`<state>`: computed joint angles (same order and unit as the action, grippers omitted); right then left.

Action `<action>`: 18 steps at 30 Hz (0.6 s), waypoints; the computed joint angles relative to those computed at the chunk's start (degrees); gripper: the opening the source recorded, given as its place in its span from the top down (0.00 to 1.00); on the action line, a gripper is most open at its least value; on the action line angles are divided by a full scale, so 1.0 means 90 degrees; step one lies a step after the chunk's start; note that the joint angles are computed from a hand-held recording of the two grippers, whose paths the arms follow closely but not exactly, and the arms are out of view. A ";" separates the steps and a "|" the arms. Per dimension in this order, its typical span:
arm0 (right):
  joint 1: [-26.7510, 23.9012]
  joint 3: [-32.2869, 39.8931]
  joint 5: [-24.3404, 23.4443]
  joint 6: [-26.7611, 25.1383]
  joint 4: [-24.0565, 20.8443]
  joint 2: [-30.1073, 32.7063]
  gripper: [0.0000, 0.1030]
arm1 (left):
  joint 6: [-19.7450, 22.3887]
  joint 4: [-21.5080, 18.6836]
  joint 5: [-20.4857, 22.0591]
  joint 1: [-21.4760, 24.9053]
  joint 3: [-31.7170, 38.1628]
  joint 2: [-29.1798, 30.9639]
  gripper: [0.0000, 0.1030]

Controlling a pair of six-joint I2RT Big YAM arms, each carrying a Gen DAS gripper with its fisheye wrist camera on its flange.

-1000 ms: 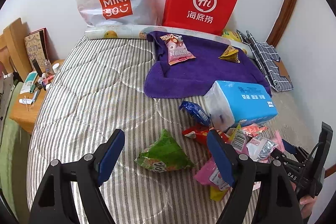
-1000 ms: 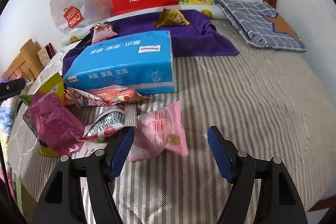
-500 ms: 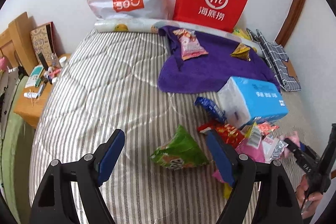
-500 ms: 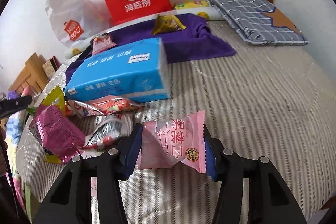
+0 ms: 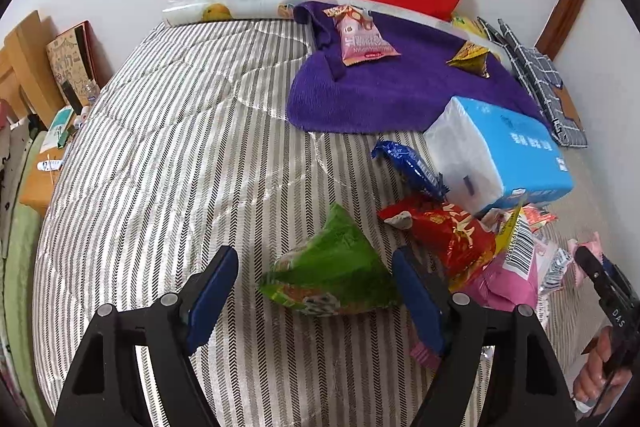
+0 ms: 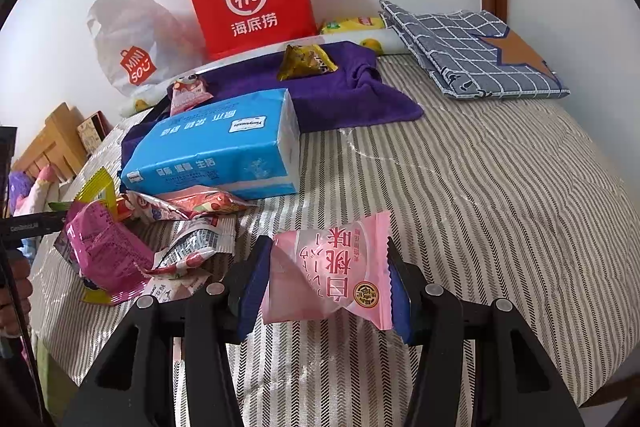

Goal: Organize snacks
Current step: 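Close the left gripper on the green snack bag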

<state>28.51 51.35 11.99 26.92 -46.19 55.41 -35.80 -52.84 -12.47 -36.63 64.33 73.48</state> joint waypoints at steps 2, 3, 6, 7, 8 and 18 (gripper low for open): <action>0.0018 0.0001 0.0039 -0.0016 -0.0017 0.0019 0.49 | -0.0061 0.0038 0.0177 0.0058 -0.0039 0.0023 0.36; 0.0021 0.0004 0.0040 -0.0005 -0.0027 0.0032 0.49 | -0.0079 0.0045 0.0198 0.0080 -0.0053 0.0025 0.38; 0.0051 0.0007 0.0050 -0.0022 -0.0059 0.0047 0.49 | 0.0044 0.0137 0.0100 0.0051 -0.0122 -0.0068 0.44; 0.0062 0.0010 0.0082 -0.0035 -0.0062 0.0042 0.49 | 0.0060 0.0131 0.0057 0.0038 -0.0130 -0.0093 0.45; 0.0073 0.0014 0.0122 -0.0044 -0.0064 0.0033 0.49 | 0.0053 0.0116 0.0025 0.0032 -0.0129 -0.0113 0.45; 0.0065 0.0137 0.0224 0.0075 -0.0236 -0.0181 0.49 | 0.0030 -0.0013 -0.0404 -0.0064 -0.0184 -0.0594 0.46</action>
<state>29.09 52.58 14.00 27.59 -48.31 53.78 -35.53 -52.95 -16.11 -37.20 62.67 68.13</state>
